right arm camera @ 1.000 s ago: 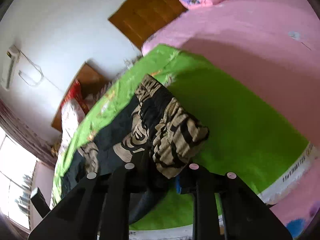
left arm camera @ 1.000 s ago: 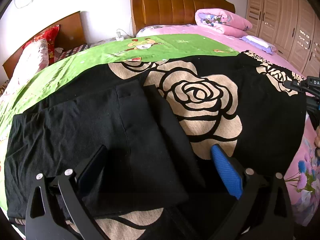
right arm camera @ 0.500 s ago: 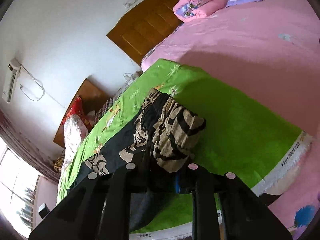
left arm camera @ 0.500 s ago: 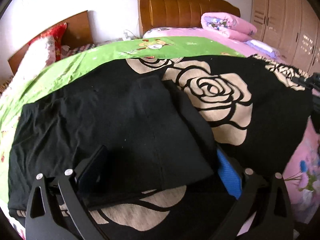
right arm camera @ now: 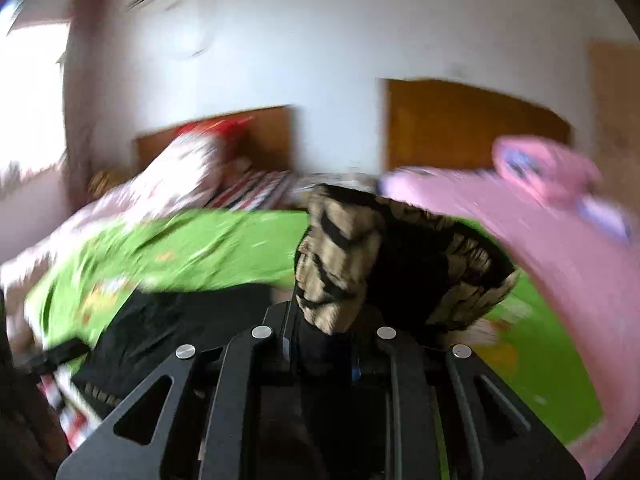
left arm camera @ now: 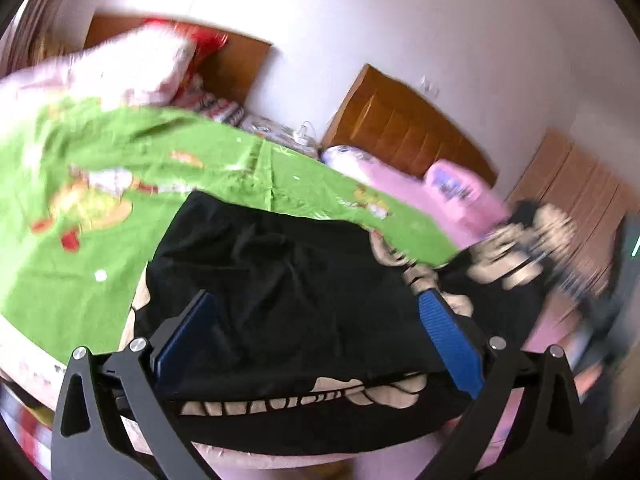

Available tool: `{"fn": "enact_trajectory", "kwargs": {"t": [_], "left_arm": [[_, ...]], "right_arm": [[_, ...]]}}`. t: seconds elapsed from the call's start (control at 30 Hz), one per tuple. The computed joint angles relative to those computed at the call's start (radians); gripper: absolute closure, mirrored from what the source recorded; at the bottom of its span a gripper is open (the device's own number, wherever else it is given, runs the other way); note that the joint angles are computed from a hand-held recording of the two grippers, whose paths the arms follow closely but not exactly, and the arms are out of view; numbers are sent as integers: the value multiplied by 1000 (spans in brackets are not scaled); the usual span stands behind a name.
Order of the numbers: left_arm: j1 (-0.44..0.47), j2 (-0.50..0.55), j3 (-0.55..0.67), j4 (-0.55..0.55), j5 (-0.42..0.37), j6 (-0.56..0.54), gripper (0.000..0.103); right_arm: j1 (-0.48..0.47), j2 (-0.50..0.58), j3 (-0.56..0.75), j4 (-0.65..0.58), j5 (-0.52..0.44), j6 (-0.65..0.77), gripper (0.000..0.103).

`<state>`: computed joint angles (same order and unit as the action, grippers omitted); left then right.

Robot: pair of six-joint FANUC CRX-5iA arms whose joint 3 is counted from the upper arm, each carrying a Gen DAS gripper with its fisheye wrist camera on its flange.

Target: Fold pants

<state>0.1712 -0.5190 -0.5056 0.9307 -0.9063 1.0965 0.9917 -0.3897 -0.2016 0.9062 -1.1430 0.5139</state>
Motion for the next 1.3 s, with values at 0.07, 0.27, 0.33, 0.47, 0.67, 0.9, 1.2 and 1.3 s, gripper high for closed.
{"fn": "enact_trajectory", "kwargs": {"t": [0.07, 0.27, 0.33, 0.47, 0.67, 0.9, 1.2, 1.3], "left_arm": [[47, 44, -32, 169, -104, -69, 2], [10, 216, 2, 332, -307, -108, 2], [-30, 283, 56, 326, -348, -93, 2], [-123, 427, 204, 274, -421, -44, 2], [-235, 613, 537, -17, -530, 90, 2], [-266, 729, 719, -158, -625, 180, 2], [-231, 616, 494, 79, -456, -40, 54], [-207, 561, 331, 259, -406, -115, 55]], "right_arm": [[62, 50, -21, 25, 12, 43, 84], [187, 114, -193, 198, -49, 89, 85], [194, 107, -225, 245, -60, 74, 85], [204, 93, -255, 307, -80, 58, 85], [208, 96, -260, 318, -72, 86, 77], [299, -98, -382, 352, -81, 122, 32], [266, -384, -430, 148, -90, 19, 29], [148, -451, -391, -64, 116, 49, 29]]}}
